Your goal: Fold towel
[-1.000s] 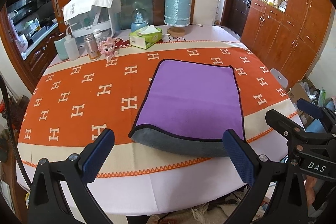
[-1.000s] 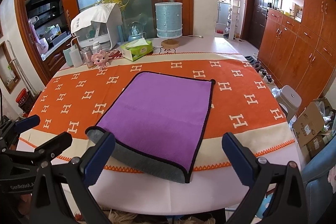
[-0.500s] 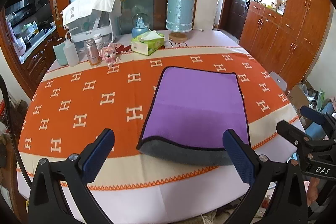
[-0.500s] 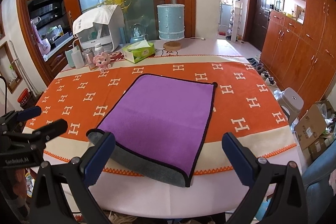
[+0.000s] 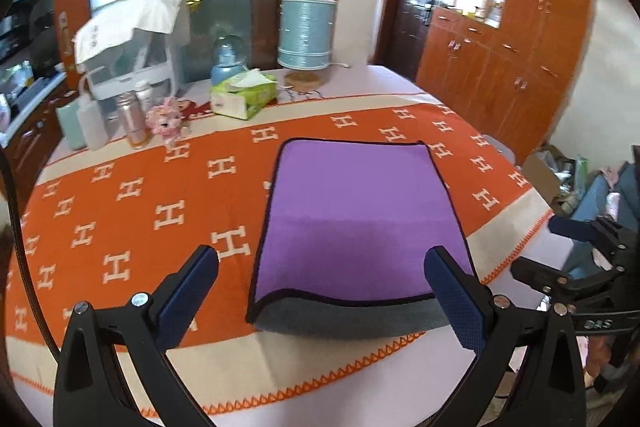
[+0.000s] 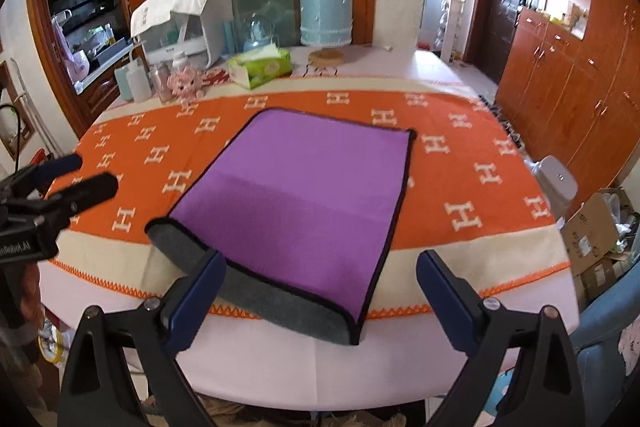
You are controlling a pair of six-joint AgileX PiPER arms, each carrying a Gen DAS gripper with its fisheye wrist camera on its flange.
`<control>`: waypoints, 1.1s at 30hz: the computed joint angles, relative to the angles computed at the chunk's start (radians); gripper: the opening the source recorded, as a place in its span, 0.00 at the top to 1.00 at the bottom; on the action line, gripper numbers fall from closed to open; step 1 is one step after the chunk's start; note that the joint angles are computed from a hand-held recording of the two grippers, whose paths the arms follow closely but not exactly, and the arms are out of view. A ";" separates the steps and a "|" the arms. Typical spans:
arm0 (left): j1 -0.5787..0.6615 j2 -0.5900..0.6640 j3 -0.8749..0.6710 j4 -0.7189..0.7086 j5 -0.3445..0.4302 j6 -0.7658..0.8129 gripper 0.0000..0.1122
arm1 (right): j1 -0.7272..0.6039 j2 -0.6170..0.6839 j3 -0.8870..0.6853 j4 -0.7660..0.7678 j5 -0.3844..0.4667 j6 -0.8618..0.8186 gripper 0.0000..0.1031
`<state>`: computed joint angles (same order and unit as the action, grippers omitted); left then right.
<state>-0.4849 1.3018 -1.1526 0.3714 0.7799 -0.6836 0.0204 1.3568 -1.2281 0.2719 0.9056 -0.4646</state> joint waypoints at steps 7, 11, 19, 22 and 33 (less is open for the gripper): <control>0.117 0.065 0.015 -0.141 -0.025 0.204 0.09 | -0.004 0.006 0.112 -0.040 -0.108 0.014 0.17; 0.163 0.117 0.020 -0.184 -0.017 0.285 0.09 | -0.011 0.022 0.151 -0.052 -0.140 0.010 0.20; 0.198 0.165 0.061 -0.240 -0.093 0.424 0.09 | -0.068 0.070 0.172 0.043 -0.147 -0.108 0.30; 0.226 0.195 0.052 -0.314 -0.100 0.520 0.09 | -0.089 0.090 0.185 0.082 -0.152 -0.173 0.34; 0.307 0.262 0.023 -0.529 -0.062 0.818 0.13 | -0.172 0.171 0.178 0.246 -0.074 -0.370 0.49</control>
<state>-0.1784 1.5636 -1.1295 -0.1579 0.7180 0.1341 -0.1515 1.5282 -1.0499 0.5175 0.8311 -0.8343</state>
